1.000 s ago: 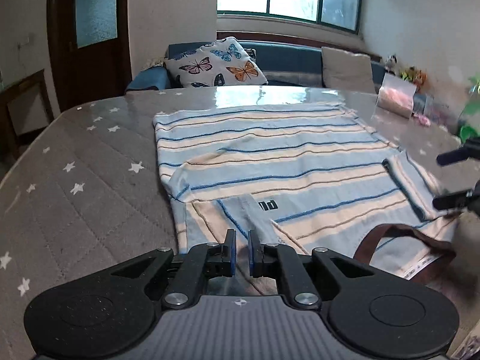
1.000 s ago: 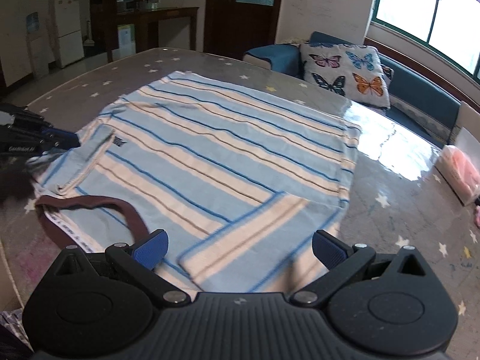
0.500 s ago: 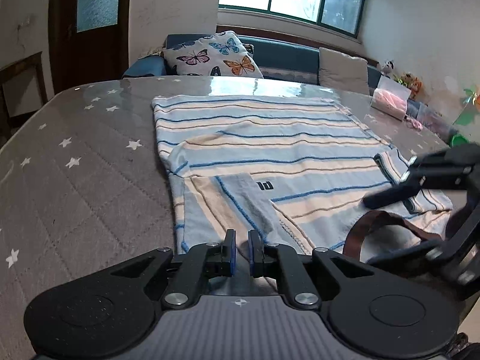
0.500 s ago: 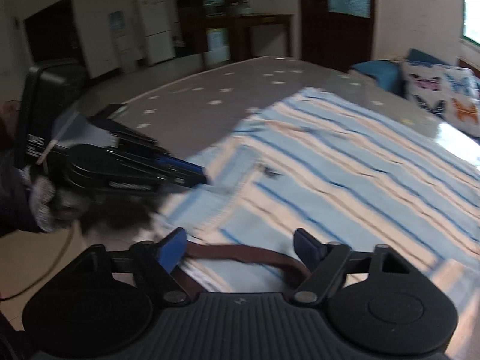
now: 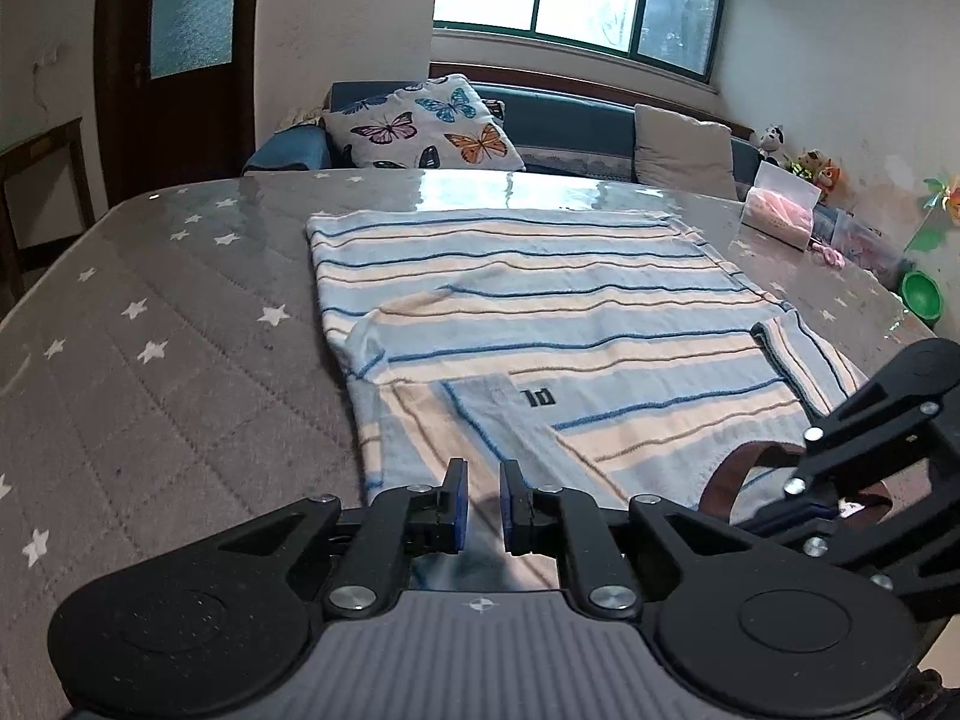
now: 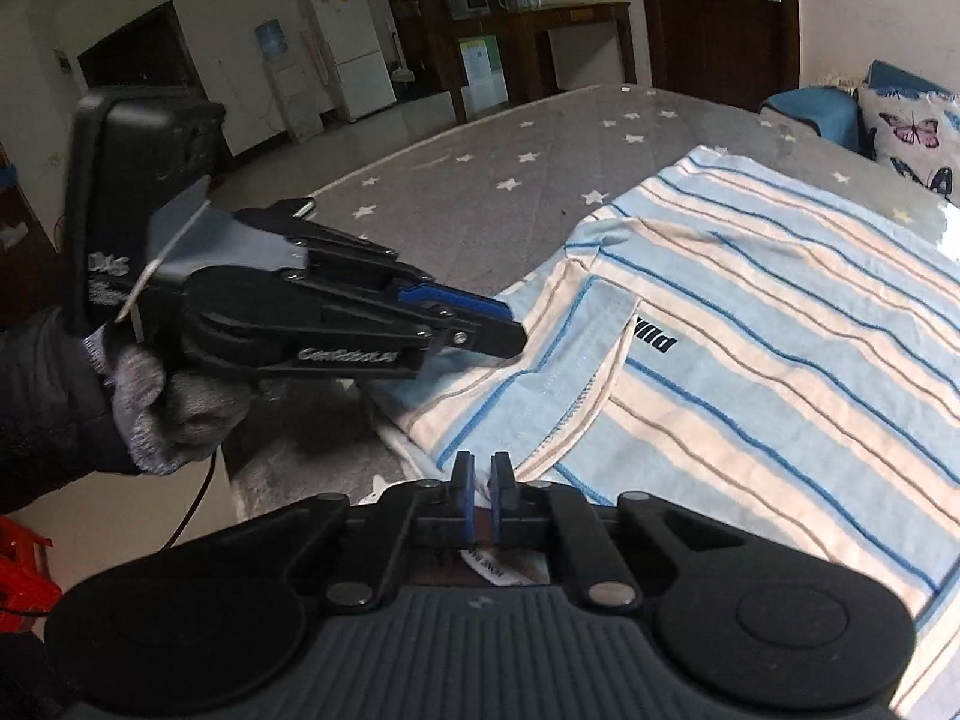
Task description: Fold clothes
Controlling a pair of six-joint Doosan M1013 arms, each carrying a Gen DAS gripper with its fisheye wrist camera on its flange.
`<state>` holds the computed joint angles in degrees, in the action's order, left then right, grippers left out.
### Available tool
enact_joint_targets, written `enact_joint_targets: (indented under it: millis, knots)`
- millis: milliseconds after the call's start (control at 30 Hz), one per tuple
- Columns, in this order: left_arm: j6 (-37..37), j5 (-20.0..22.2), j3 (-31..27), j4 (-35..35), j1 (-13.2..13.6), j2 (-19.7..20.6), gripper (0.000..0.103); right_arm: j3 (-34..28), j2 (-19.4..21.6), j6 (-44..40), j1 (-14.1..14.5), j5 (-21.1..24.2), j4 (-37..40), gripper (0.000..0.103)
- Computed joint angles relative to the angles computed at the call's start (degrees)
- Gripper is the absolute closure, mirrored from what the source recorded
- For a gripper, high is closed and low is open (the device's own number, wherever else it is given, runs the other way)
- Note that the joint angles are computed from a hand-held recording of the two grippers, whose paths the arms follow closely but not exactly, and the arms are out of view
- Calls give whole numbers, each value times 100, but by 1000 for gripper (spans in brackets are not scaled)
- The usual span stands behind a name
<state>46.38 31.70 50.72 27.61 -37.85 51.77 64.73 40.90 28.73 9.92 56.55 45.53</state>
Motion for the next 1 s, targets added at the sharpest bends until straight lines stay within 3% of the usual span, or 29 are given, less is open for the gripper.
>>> enact_joint_targets:
  millis: [133,267,333,533,633,800,867,1000]
  knots:
    - [413,160,-212,-256,-19,126,88,142,-100,-55,-40,-61,28,99]
    - [633,126,-146,-299,-75,103,75,221,-175,44,-123,-196,55,95]
    - [698,107,-44,-310,-102,40,74,311,-248,24,-180,-405,64,93]
    - [802,57,272,-284,-176,-163,68,655,-476,425,-402,-1451,-282,65]
    - [914,53,401,-220,-225,-252,58,773,-537,1039,-535,-1832,-659,64]
    - [1076,108,491,-156,-280,-334,57,977,-578,1588,-648,-2088,-1126,64]
    - [1143,182,502,-94,-304,-358,55,1093,-624,1397,-668,-2020,-1156,64]
    - [1195,237,599,89,-341,-437,51,1409,-808,478,-612,-2342,-1091,64]
